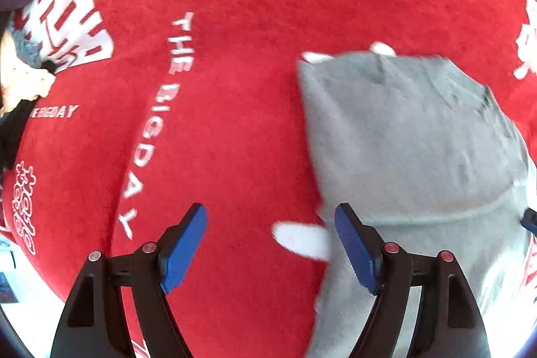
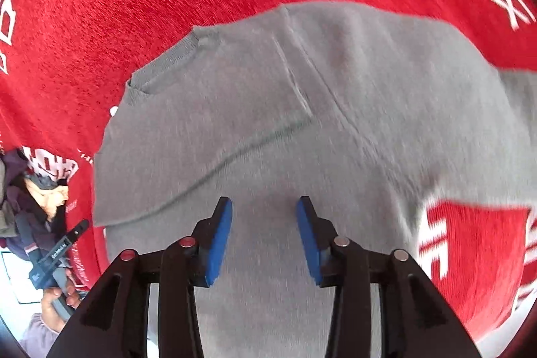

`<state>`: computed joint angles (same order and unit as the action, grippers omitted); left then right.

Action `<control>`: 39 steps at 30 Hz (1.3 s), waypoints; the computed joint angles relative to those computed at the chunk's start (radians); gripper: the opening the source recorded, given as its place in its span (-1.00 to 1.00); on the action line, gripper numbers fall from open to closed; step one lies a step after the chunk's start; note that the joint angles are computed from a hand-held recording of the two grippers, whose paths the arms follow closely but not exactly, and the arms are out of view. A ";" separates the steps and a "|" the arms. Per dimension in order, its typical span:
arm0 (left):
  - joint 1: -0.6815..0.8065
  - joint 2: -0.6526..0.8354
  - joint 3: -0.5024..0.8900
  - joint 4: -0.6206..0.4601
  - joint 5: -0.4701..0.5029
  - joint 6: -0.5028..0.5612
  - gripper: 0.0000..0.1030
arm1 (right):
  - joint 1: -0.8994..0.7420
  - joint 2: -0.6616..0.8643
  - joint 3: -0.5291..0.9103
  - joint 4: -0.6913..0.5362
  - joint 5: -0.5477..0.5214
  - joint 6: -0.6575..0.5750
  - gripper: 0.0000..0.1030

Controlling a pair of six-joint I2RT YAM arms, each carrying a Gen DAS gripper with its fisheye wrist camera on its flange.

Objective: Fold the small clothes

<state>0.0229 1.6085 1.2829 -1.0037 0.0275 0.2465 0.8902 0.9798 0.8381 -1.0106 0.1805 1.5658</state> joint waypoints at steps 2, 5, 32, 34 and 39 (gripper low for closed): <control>-0.027 -0.023 -0.041 -0.001 -0.004 0.017 0.54 | 0.055 -0.017 -0.007 0.008 0.010 0.059 -0.15; -0.076 -0.039 -0.102 0.031 -0.029 -0.015 0.54 | 0.099 -0.008 -0.023 0.071 0.012 0.083 -0.15; -0.007 -0.008 -0.030 0.085 0.097 -0.088 0.54 | -0.036 0.237 0.122 0.197 0.044 -0.160 -0.76; -0.076 0.042 -0.036 0.104 0.010 -0.112 0.54 | -0.058 0.276 0.142 0.212 0.021 -0.218 -0.76; -0.060 0.062 -0.071 0.112 0.016 -0.124 0.55 | -0.079 0.289 0.083 0.258 -0.038 -0.227 -0.78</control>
<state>-0.0370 1.6708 1.2122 -0.8914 0.0434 0.1221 0.8113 1.2690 0.9207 -0.7528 0.1427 1.3391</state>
